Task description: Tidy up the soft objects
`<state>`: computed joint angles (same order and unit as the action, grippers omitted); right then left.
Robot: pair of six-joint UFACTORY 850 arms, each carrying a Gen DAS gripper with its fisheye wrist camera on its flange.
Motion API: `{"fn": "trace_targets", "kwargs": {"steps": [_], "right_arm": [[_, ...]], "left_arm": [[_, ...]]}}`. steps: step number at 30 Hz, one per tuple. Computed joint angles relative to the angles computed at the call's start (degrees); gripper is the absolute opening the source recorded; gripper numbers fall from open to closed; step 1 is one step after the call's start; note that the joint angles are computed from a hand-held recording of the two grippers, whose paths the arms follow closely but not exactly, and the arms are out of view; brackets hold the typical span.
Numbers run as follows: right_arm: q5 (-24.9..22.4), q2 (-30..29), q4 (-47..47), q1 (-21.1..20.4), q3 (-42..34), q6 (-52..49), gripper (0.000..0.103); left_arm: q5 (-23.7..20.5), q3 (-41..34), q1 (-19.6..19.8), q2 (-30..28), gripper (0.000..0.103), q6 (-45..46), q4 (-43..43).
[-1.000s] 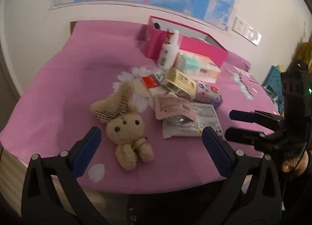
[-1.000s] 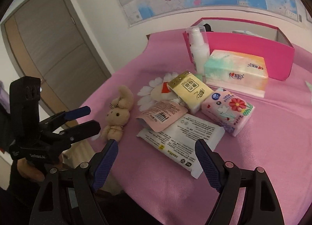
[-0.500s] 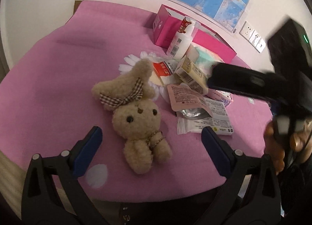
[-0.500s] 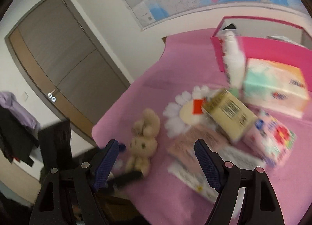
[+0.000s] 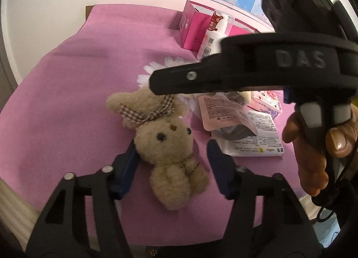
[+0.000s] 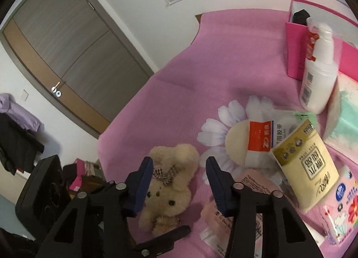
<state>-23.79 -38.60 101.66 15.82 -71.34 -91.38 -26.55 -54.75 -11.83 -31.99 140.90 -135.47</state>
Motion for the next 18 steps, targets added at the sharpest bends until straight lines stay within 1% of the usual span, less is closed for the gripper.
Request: {"fn": "trace_targets", "kwargs": {"steps": [3,5,6,10,14,18], "right_arm": [[0.6,-1.0,-3.3,0.2,-1.4,3.0,0.039],[0.9,-1.5,-4.8,0.3,-2.1,4.4,0.026],[1.0,-1.6,-4.9,0.3,-2.2,4.4,0.018],[0.5,-2.1,-4.0,0.0,-2.5,3.4,0.015],[-0.7,-1.7,-0.6,-0.3,-1.5,0.2,0.014],[-2.2,-0.1,4.3,-0.5,0.6,-5.0,0.014]], "left_arm": [[1.7,-0.2,-0.8,0.0,0.056,3.9,-3.7],[2.4,-0.2,-1.2,0.0,0.052,6.9,-6.9],[3.1,-0.1,-1.5,0.1,0.049,9.2,-9.3],[4.4,-0.1,-2.1,0.3,0.046,12.5,-13.4],[4.1,0.2,-1.8,0.5,0.044,11.3,-12.7],[4.1,-0.1,-2.0,1.1,0.043,13.0,-14.4]]}}
